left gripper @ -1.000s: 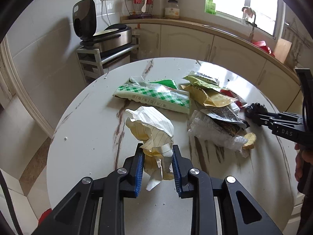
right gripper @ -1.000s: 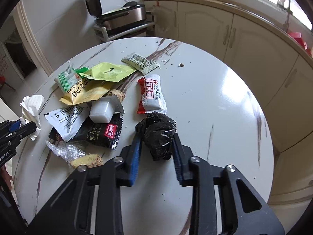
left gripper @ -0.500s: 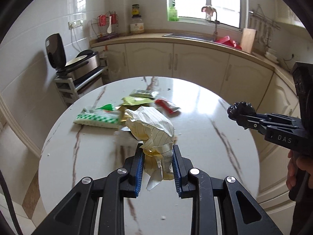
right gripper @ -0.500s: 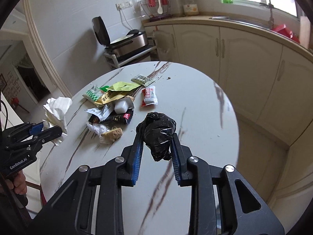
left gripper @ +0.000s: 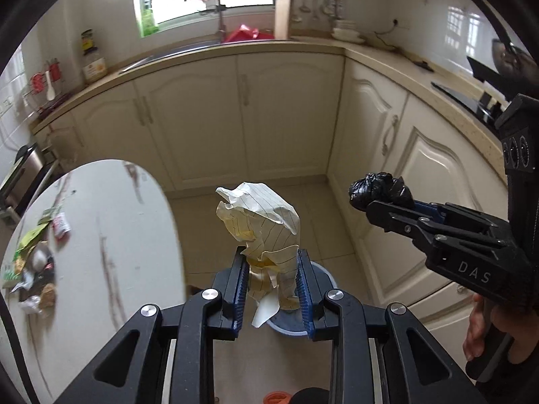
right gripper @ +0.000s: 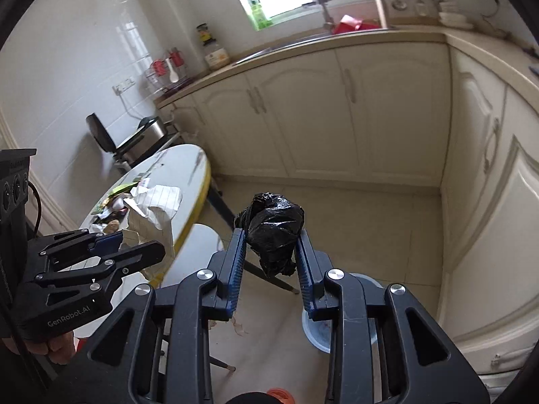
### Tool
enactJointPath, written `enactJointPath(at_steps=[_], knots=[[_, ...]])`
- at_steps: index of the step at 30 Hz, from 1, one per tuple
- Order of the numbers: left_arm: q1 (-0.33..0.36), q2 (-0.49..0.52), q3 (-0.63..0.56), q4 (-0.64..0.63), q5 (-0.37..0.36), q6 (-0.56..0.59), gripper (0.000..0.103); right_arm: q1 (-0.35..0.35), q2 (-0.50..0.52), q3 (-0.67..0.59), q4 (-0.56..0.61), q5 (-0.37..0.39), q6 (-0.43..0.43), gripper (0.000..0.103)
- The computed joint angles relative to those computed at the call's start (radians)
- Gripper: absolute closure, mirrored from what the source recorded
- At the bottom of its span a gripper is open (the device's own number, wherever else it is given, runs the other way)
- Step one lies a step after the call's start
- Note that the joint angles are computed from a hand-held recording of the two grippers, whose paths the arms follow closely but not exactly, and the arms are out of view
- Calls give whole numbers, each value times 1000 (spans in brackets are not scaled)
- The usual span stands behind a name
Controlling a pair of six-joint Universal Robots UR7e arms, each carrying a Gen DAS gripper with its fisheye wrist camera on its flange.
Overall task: Collect trash
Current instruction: 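Carry paper and black bag over the blue bin and open both tools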
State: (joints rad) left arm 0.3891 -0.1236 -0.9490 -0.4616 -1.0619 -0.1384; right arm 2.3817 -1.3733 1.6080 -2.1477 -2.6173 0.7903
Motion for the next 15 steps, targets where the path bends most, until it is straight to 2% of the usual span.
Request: enactJointPath(at_steps=[5,7,13,15], knots=[[20,95,-18,5,-65,15,80,-40,-112,119,51,-4,126,75],[35,132,-25,2,-89,23,79,-62,-152,168,44,10,152,75],[71,222,-15,-9,-93,43,76,-148,-212,269,-5,72,169,74],[82,242,-6,-10,-87,52,69,-175,-225,293,-21,92,163,74]])
